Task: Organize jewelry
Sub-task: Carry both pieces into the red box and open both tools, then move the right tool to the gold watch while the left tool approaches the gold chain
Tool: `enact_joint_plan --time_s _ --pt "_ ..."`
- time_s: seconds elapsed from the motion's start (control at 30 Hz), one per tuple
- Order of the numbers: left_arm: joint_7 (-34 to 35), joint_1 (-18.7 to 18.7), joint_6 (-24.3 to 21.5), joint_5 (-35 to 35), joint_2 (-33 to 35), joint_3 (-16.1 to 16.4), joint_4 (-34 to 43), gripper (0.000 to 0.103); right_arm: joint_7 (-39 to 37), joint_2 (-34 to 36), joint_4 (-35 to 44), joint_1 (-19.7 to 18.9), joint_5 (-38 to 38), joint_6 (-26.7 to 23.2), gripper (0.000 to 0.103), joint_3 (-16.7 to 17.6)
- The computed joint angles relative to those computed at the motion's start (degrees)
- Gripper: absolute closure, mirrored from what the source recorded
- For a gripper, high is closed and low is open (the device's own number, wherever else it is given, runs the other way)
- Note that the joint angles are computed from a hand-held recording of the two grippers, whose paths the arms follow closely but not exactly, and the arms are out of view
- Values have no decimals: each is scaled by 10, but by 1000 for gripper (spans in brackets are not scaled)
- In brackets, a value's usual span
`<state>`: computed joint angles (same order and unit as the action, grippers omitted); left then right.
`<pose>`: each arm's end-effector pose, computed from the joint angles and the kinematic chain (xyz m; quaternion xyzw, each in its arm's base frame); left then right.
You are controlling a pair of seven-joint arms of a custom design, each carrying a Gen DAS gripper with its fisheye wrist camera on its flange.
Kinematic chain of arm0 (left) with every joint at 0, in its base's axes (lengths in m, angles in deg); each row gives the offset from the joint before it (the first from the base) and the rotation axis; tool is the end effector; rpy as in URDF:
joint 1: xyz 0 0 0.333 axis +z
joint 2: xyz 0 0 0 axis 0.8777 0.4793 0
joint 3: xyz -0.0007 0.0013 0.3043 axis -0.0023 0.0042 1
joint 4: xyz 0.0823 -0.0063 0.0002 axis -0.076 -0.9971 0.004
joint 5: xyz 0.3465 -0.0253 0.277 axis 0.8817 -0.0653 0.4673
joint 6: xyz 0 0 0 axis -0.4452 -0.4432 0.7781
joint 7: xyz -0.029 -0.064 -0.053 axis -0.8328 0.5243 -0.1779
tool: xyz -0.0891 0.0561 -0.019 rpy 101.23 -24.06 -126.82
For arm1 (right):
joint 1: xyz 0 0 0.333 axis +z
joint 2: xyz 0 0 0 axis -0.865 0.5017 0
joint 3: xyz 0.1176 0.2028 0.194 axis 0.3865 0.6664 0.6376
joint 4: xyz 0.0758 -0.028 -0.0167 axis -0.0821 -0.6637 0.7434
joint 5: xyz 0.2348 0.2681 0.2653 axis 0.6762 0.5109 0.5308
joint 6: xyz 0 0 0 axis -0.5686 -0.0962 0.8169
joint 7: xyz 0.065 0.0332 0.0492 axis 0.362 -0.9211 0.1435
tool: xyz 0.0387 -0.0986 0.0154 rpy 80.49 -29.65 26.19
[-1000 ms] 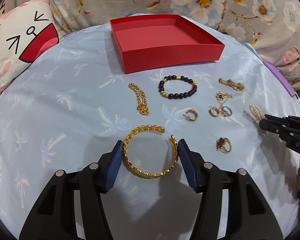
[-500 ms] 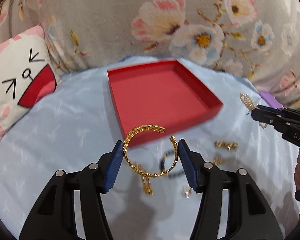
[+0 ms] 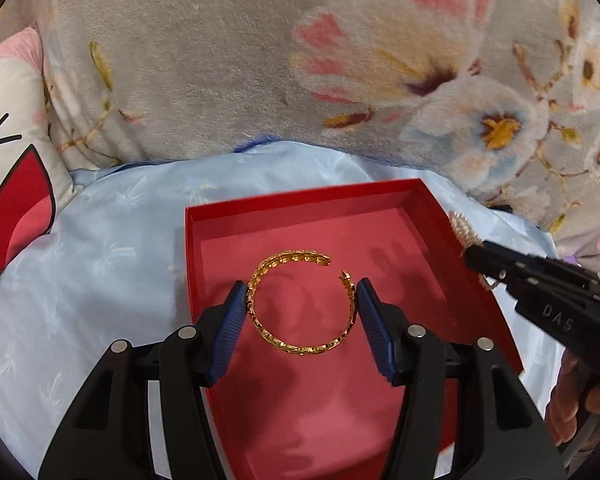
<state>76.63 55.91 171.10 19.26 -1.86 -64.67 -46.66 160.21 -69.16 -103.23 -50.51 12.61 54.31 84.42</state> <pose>0.6276 -0.1491 0.5507 -0.4072 0.8222 -0.3856 0.0977 0.5251 0.1827 0.5729 -0.4682 0.8055 -0.2718 0.2410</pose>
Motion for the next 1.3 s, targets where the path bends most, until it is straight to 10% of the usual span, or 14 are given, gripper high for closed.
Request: enact_joint_plan --time_s 0.37,0.53,0.87,1.3 --pt "-62 -7 46 98 71 -28 53 48 11 52 25 -3 -13 -2 84 -14" --pt "-51 1 84 74 50 -31 31 29 45 10 -8 -3 -47 12 75 -8" --pt "80 -7 43 -21 -124 42 -127 18 41 -192 -158 22 2 -1 62 54" --pt "76 -3 16 61 -305 107 -350 18 144 -351 -300 124 105 -103 61 139"
